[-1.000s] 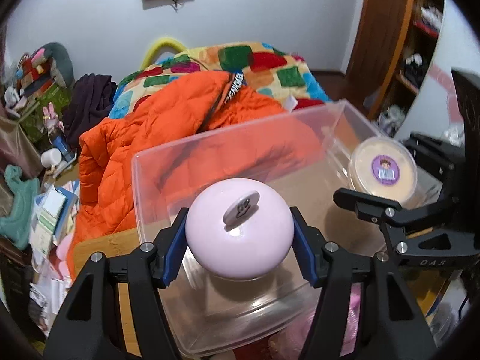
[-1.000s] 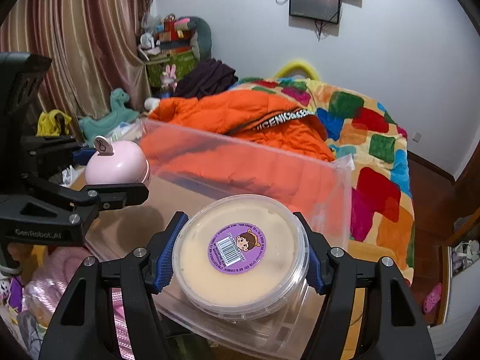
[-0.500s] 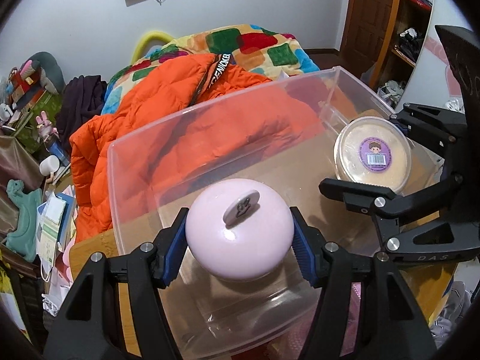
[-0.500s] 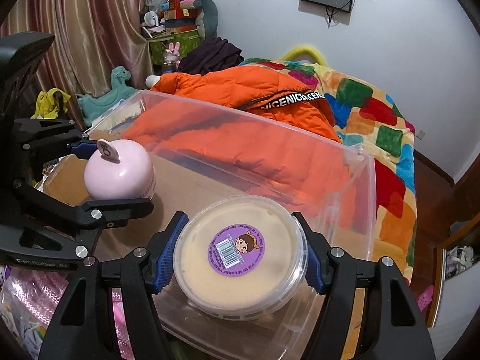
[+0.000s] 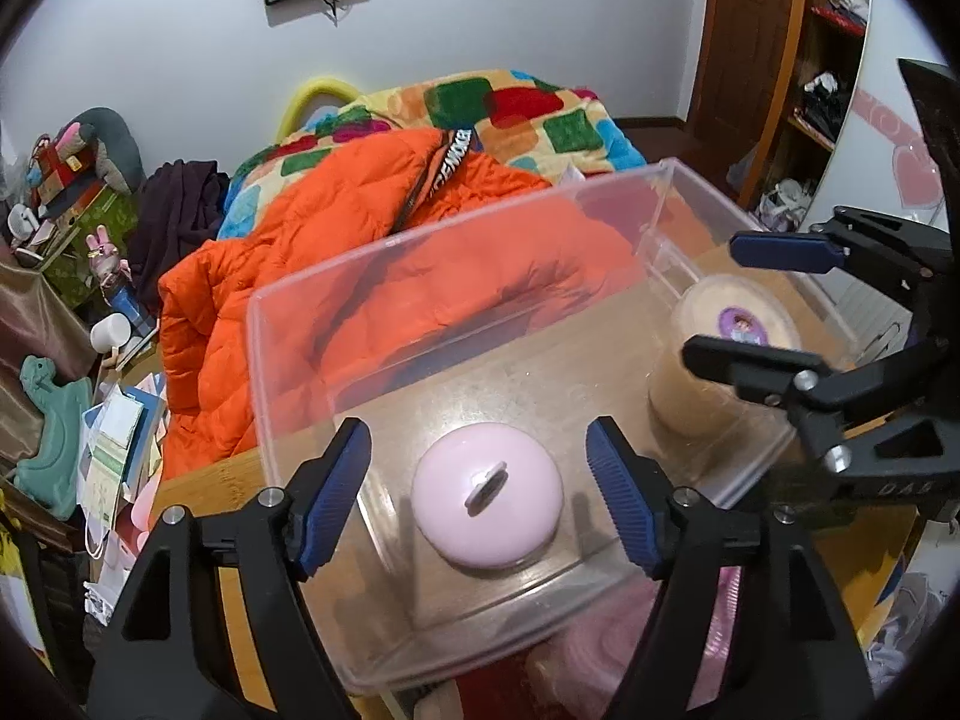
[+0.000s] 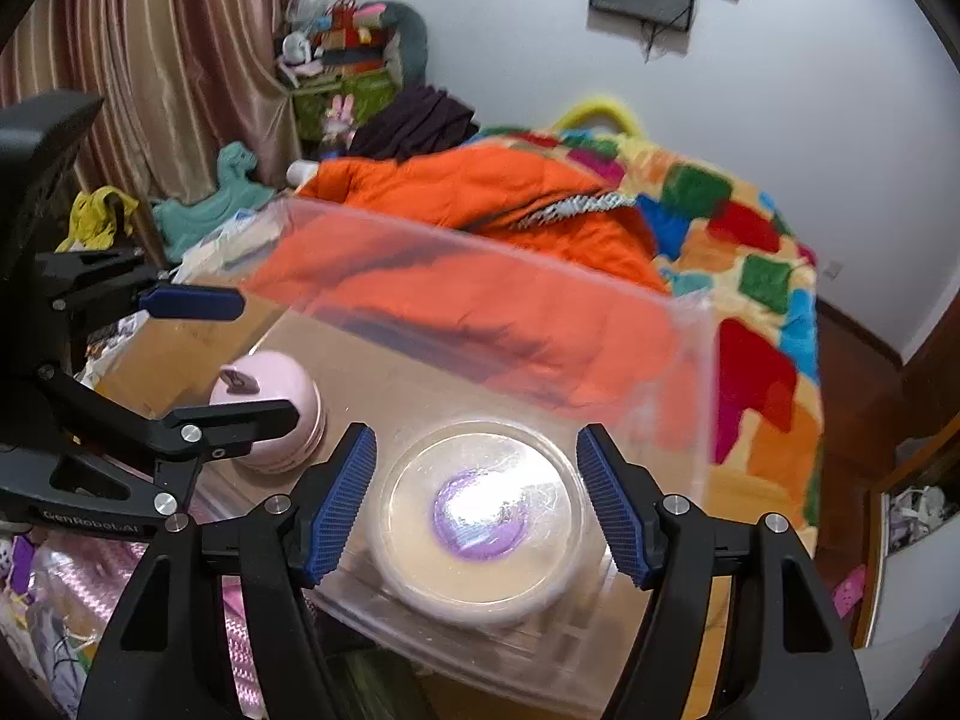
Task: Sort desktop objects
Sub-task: 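Grasp the blue card box with the left tool while the right tool grasps the green jar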
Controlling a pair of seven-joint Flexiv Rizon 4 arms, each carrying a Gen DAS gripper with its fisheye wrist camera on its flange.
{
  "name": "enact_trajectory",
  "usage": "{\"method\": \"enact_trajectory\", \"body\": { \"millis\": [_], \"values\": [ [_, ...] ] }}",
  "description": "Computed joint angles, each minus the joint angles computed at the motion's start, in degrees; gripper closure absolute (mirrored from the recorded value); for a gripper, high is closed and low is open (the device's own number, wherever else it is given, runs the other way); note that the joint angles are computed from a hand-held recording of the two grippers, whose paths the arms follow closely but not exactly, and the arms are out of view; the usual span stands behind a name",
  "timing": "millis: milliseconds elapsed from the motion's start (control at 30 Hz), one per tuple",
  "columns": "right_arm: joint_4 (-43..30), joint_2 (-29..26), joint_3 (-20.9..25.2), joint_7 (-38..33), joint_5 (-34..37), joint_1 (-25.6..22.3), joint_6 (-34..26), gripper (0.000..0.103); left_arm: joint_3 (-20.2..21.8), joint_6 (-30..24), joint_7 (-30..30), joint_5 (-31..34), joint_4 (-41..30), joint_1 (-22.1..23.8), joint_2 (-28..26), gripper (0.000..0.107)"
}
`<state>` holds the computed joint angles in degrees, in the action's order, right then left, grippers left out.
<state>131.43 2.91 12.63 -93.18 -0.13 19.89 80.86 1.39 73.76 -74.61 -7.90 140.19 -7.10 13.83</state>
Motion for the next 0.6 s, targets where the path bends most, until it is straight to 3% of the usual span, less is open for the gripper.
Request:
{"method": "enact_trajectory", "body": {
  "millis": [167, 233, 600],
  "values": [
    [3.8, 4.0, 1.0, 7.3, -9.1, -3.1, 4.4, 0.024, -0.2, 1.0, -2.4, 1.9, 1.1, 0.9, 3.8, 0.024],
    [5.6, 5.9, 1.4, 9.9, -12.4, -4.5, 6.2, 0.023, -0.3, 1.6, -3.6, 3.0, 1.8, 1.5, 5.9, 0.019],
    [11.0, 15.8, -2.6, 7.5, -5.2, 0.8, 6.5, 0.021, 1.2, 0.6, -7.0, 5.5, 7.2, 3.8, 20.9, 0.01]
  ]
}}
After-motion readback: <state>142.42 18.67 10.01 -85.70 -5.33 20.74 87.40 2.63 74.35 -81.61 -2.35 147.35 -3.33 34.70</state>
